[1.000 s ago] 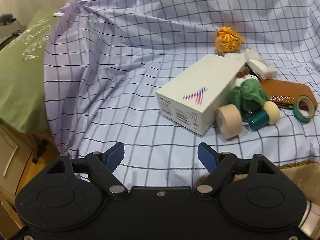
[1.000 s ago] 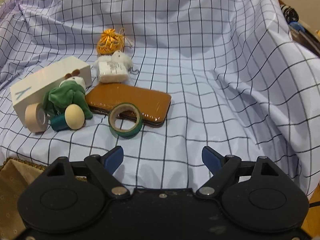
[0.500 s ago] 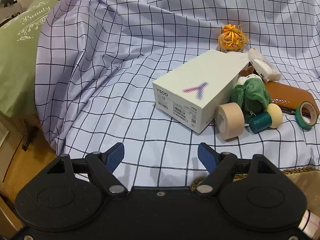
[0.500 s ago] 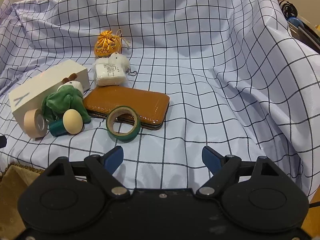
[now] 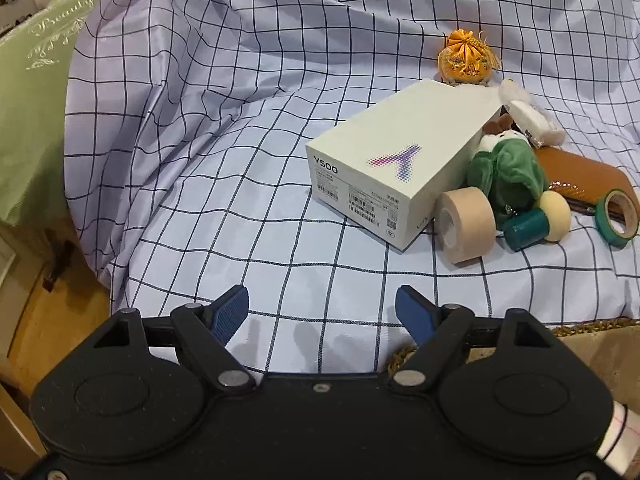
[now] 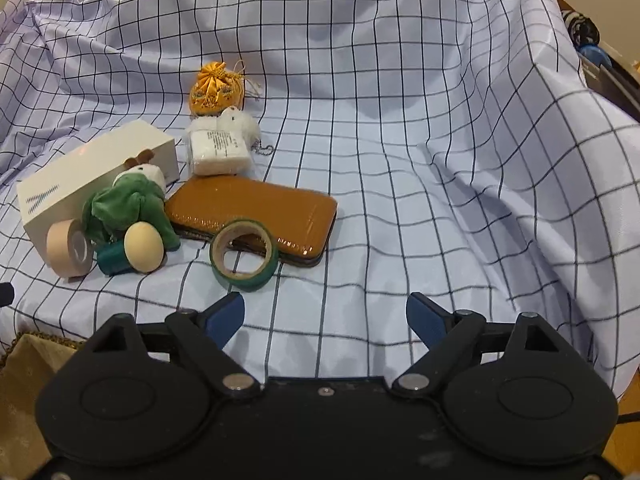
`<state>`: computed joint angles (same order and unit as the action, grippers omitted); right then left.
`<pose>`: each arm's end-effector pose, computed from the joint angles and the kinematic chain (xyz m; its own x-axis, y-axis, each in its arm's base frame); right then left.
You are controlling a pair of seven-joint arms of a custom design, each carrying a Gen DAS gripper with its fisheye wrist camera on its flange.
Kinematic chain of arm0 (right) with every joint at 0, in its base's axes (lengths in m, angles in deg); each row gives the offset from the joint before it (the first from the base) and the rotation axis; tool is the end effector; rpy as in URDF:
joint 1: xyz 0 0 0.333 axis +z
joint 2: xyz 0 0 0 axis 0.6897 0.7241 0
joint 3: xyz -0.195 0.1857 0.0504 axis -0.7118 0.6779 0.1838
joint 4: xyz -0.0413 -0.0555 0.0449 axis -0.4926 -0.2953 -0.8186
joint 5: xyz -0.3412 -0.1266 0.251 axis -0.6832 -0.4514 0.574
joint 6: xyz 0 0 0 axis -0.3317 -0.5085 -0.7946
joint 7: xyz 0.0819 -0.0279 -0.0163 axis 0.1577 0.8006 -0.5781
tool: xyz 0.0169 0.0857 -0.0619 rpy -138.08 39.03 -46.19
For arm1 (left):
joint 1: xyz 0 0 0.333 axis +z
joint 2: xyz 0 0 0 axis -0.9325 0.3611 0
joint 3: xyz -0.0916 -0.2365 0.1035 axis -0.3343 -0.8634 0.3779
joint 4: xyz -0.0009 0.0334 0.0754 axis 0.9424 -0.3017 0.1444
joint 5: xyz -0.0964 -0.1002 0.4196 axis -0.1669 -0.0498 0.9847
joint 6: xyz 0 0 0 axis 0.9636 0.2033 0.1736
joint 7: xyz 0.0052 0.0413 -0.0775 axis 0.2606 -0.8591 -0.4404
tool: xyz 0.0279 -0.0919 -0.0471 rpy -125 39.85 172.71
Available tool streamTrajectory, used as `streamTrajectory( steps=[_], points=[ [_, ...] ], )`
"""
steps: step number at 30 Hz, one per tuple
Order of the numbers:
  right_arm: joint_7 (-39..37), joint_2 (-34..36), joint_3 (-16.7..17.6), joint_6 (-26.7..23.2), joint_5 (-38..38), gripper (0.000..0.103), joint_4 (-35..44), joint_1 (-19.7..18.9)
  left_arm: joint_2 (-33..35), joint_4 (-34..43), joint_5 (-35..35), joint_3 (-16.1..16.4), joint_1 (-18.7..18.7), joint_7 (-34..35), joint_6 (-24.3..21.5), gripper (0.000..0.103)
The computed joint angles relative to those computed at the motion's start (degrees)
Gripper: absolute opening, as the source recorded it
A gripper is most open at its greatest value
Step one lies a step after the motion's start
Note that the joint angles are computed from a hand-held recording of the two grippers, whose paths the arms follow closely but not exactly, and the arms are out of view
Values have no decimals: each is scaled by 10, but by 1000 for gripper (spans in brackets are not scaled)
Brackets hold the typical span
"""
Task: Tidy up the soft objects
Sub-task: 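Move both tools away from the basket toward the remaining objects, then grasp the white plush bear with the right gripper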
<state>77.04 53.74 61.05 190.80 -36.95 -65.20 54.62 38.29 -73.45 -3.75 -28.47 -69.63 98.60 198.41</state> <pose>0.5009 0.1546 0.4964 0.0925 -0.9912 0.0947 -0.7142 -0.1323 -0.6873 0.4787 -0.1782 0.5078 0.2700 -0.9533 -0.1354 -0.7641 -0.1266 -0.6325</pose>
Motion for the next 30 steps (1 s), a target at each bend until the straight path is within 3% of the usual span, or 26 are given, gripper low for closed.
streamTrajectory(
  steps=[5, 14, 16, 18, 23, 30],
  points=[
    [0, 11, 3, 1, -16, 89, 23, -9, 4, 21, 13, 3, 4, 24, -16, 78],
    [-62, 77, -28, 25, 62, 89, 104, 22, 62, 92, -20, 34, 9, 96, 40, 78],
    [-82, 100, -36, 30, 93, 89, 130, 31, 87, 119, -19, 36, 12, 104, 49, 79],
    [-99, 128, -39, 35, 119, 89, 161, 35, 109, 142, -17, 40, 14, 108, 60, 87],
    [-116, 210, -33, 47, 135, 89, 247, 27, 173, 210, -3, 50, 13, 110, 76, 88],
    [-172, 335, -21, 37, 170, 88, 380, 17, 290, 340, 7, 81, -15, 136, 54, 91]
  ],
)
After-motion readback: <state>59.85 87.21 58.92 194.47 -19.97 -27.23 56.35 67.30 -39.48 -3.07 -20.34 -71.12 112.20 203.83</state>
